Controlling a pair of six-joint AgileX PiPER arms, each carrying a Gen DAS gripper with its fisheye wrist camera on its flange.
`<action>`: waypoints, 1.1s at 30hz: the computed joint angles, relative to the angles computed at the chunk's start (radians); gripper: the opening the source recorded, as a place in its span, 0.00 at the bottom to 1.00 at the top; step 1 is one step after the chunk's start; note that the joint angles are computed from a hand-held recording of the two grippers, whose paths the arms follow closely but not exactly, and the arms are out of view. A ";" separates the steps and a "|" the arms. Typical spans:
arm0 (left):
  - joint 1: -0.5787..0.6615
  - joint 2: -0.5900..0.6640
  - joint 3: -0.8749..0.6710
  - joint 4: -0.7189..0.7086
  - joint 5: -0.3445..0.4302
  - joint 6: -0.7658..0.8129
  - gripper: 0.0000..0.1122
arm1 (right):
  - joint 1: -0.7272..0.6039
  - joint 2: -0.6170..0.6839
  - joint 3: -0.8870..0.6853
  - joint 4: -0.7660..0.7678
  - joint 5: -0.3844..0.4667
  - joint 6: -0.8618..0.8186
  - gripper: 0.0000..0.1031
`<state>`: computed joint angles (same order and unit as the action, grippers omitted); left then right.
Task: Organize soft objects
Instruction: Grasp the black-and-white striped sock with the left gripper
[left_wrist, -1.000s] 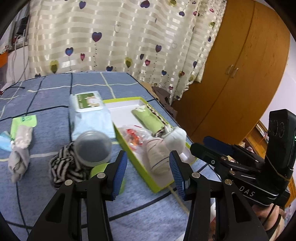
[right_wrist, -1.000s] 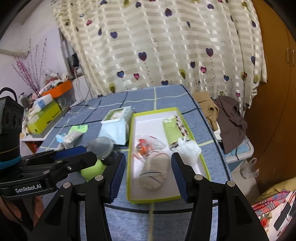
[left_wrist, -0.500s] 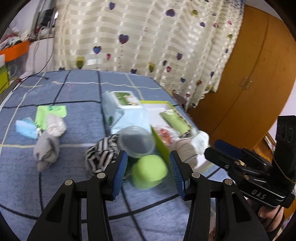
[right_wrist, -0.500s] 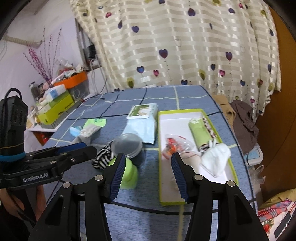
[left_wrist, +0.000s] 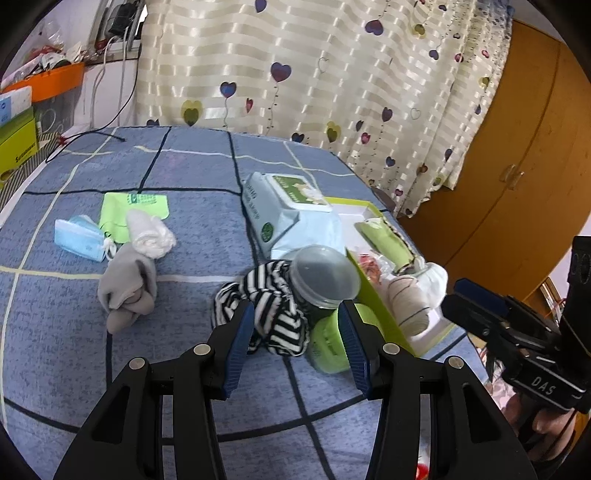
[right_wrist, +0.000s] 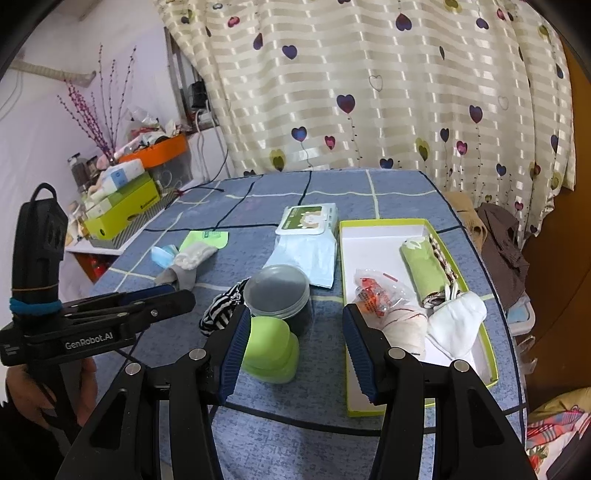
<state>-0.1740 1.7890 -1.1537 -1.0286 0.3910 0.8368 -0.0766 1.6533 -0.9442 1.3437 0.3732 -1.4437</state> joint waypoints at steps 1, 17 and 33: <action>0.004 0.008 -0.004 0.007 0.000 -0.007 0.43 | 0.003 0.002 -0.001 0.001 0.000 -0.001 0.50; 0.043 0.192 -0.137 0.192 0.072 -0.177 0.43 | 0.034 0.081 -0.069 -0.068 0.006 0.059 0.50; -0.027 0.225 -0.213 0.272 0.032 -0.194 0.38 | 0.022 0.137 -0.115 -0.081 0.014 0.078 0.50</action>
